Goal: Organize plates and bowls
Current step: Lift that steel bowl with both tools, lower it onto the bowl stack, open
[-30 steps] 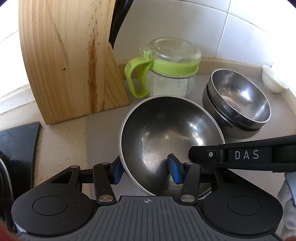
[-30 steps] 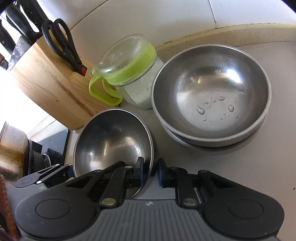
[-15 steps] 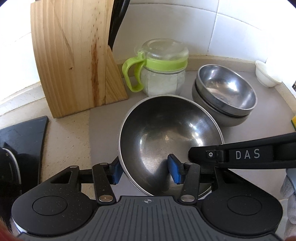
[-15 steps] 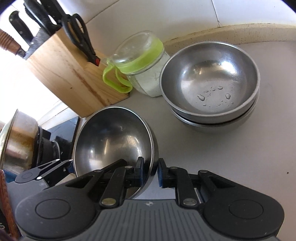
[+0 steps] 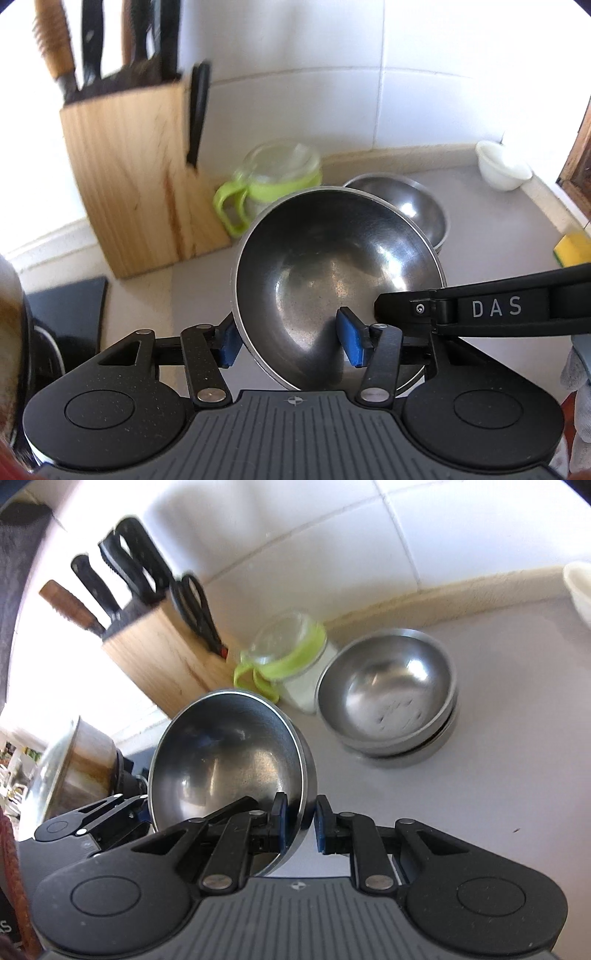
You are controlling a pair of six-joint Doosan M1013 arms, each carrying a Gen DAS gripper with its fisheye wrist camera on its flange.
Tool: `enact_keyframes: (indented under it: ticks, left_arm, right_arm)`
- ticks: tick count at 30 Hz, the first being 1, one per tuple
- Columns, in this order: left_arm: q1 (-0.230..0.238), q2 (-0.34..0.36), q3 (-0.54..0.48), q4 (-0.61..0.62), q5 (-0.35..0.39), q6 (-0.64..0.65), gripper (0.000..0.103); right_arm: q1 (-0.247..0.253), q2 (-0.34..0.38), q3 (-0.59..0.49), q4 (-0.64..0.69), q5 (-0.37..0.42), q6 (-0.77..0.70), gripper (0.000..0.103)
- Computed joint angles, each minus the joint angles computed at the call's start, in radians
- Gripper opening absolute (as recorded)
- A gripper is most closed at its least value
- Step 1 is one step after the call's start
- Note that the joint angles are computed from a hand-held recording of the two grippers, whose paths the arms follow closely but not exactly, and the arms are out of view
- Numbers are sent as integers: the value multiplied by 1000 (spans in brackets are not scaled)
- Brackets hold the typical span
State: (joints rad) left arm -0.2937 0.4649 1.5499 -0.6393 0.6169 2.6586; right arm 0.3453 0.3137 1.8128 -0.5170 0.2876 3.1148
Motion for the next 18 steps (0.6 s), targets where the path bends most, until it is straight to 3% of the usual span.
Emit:
enact_keyframes:
  ticks: [8, 18]
  left_arm:
    - [-46, -20, -1, -73, -24, 51, 61]
    - [-87, 20, -40, -34, -29, -41, 63]
  right_arm:
    - [-25, -63, 46, -197, 32, 181, 20]
    - [-78, -50, 39, -69, 45, 12, 20]
